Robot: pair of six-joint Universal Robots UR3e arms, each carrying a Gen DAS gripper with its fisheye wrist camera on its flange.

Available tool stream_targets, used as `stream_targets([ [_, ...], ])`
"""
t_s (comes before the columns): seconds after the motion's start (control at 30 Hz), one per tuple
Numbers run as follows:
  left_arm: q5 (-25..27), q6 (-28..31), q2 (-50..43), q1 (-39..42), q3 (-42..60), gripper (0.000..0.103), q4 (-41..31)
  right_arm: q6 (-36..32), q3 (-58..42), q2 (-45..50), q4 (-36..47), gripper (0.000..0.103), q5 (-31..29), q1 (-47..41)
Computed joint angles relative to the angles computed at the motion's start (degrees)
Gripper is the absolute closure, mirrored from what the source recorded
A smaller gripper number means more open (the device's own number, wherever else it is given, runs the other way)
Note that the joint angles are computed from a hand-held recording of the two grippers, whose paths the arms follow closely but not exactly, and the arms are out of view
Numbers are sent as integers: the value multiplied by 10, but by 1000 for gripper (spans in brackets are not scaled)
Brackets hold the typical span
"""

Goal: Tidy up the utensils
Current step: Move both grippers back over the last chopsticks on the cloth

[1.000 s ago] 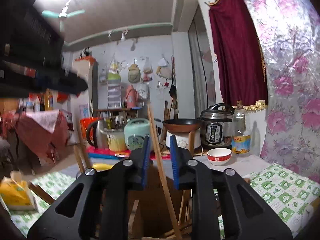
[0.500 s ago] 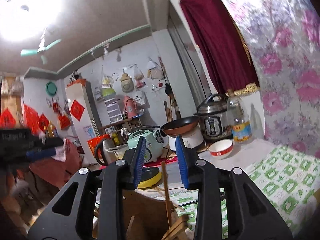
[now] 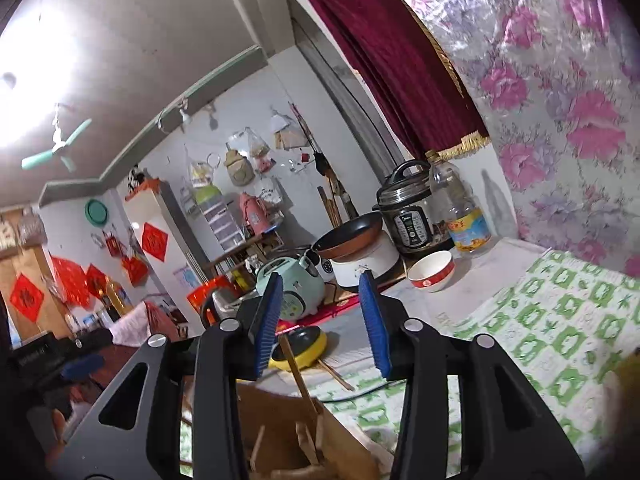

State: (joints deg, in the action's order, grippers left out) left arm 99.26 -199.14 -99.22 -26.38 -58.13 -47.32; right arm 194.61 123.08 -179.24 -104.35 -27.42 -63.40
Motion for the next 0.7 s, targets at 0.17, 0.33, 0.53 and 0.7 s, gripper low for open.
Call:
stream_targets([
  [0.17, 68, 2, 54, -50, -63, 16, 10, 47, 15, 33, -110, 45, -139, 151],
  [0.33, 151, -3, 80, -114, -100, 8, 4, -2, -8, 3, -45, 30, -222, 259],
  [0.53, 174, -48, 227, -149, -398, 6, 98, -66, -23, -65, 126, 24, -282, 347],
  [0.7, 139, -80, 312, -130, -533, 6, 17, -240, -133, -95, 400, 24, -259, 310],
])
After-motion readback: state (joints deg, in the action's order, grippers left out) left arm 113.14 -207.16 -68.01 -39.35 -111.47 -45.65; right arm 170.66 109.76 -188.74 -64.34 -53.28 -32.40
